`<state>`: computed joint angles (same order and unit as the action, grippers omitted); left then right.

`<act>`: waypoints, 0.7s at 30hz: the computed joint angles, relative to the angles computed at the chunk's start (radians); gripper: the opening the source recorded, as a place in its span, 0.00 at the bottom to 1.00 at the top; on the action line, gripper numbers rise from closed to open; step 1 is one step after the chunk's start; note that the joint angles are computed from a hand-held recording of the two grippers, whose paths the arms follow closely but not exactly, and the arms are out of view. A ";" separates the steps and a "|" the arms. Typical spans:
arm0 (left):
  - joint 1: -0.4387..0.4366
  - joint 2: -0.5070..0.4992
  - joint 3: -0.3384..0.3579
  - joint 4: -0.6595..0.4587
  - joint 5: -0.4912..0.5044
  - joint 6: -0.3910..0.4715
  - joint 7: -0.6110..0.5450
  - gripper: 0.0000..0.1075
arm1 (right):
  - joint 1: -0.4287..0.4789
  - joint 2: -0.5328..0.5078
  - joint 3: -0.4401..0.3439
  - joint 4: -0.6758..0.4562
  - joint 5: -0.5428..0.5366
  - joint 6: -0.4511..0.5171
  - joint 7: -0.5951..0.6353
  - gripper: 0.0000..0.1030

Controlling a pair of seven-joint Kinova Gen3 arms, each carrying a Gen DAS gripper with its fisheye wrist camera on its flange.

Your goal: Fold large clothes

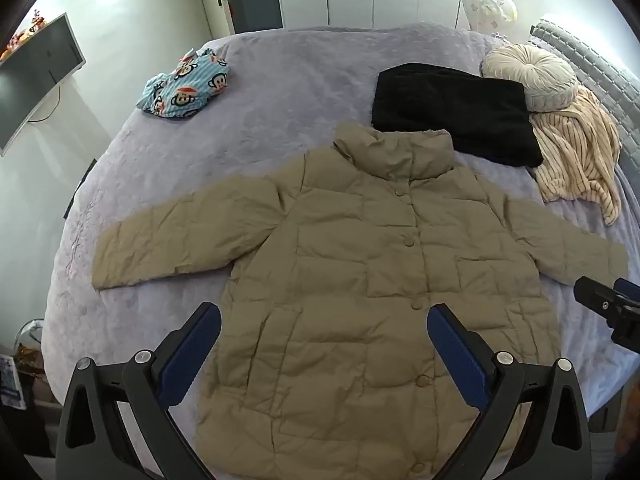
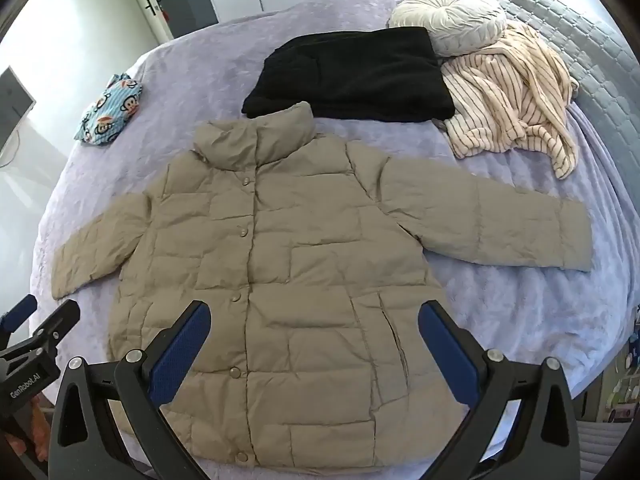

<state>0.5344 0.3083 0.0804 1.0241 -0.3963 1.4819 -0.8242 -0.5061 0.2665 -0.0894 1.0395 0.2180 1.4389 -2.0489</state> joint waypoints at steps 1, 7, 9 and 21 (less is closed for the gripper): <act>-0.001 0.004 0.003 -0.008 -0.003 0.006 0.003 0.96 | 0.004 0.002 0.000 0.000 -0.001 -0.002 0.009 1.00; 0.028 0.005 -0.001 -0.014 -0.021 0.027 0.042 0.96 | 0.044 0.018 0.010 -0.003 -0.028 -0.023 0.057 1.00; 0.030 0.008 -0.001 -0.022 -0.021 0.034 0.045 0.96 | 0.048 0.017 0.010 0.003 -0.033 -0.027 0.063 1.00; 0.033 0.017 -0.005 -0.045 -0.022 0.049 0.055 0.96 | 0.050 0.020 0.012 -0.009 -0.044 -0.026 0.067 1.00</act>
<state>0.5679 0.3254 0.0757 0.9790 -0.4182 1.5313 -0.7692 -0.4556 0.2864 -0.0771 1.0308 0.1743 1.4132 -1.9822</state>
